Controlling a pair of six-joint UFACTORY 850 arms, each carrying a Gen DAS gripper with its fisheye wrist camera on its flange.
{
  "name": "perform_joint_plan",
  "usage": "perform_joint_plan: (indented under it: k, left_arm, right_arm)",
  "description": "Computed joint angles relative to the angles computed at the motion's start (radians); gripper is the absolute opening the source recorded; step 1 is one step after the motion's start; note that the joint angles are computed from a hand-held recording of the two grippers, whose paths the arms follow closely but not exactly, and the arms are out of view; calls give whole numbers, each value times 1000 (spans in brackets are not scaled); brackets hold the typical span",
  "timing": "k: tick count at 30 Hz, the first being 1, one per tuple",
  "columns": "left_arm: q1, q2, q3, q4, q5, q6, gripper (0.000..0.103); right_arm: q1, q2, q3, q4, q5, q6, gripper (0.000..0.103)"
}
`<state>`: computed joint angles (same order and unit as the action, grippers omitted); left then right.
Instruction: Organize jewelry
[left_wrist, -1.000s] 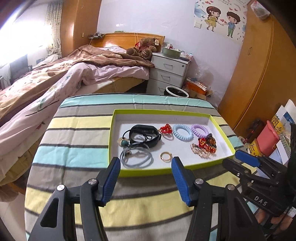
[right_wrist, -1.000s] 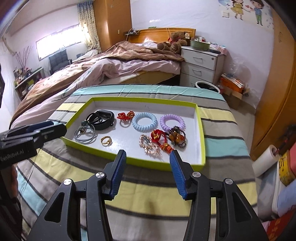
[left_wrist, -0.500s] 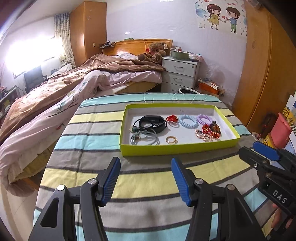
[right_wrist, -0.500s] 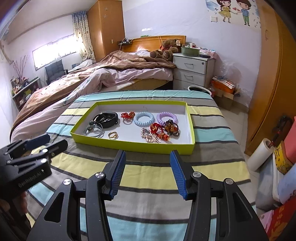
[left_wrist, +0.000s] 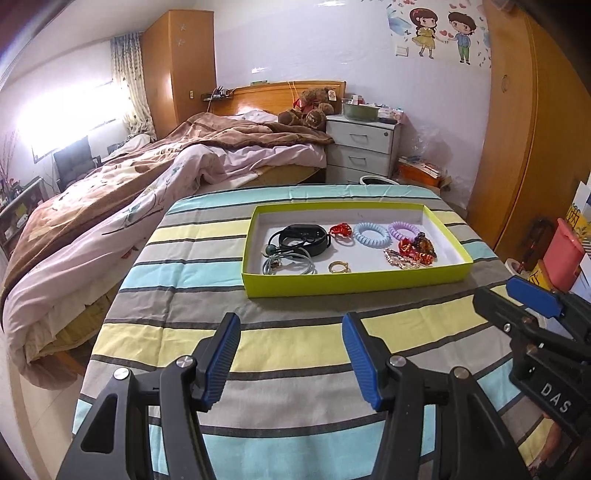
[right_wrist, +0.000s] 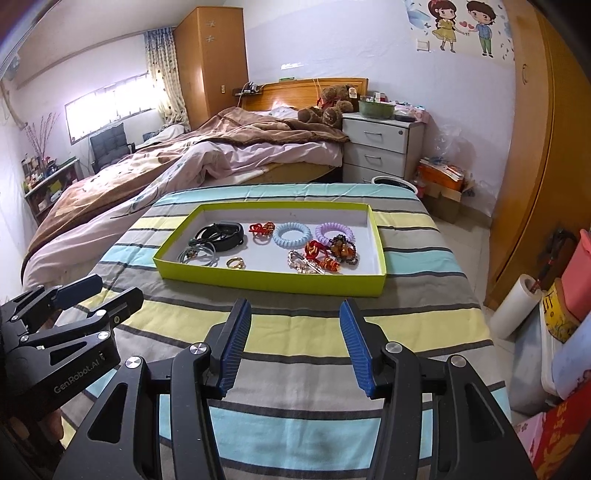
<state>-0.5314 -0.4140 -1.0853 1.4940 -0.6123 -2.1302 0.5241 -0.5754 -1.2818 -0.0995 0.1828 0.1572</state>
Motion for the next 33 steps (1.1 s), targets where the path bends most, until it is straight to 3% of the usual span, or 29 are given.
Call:
perform_joint_plan:
  k: [15,33]
  left_arm:
    - [-4,4,2,-8,-11,9,57]
    - [-7,5,3,5,-1,-1,57]
  right_arm:
    - [8,5,9,57,6,-50,51]
    - [4,8,8,9,2,3,51]
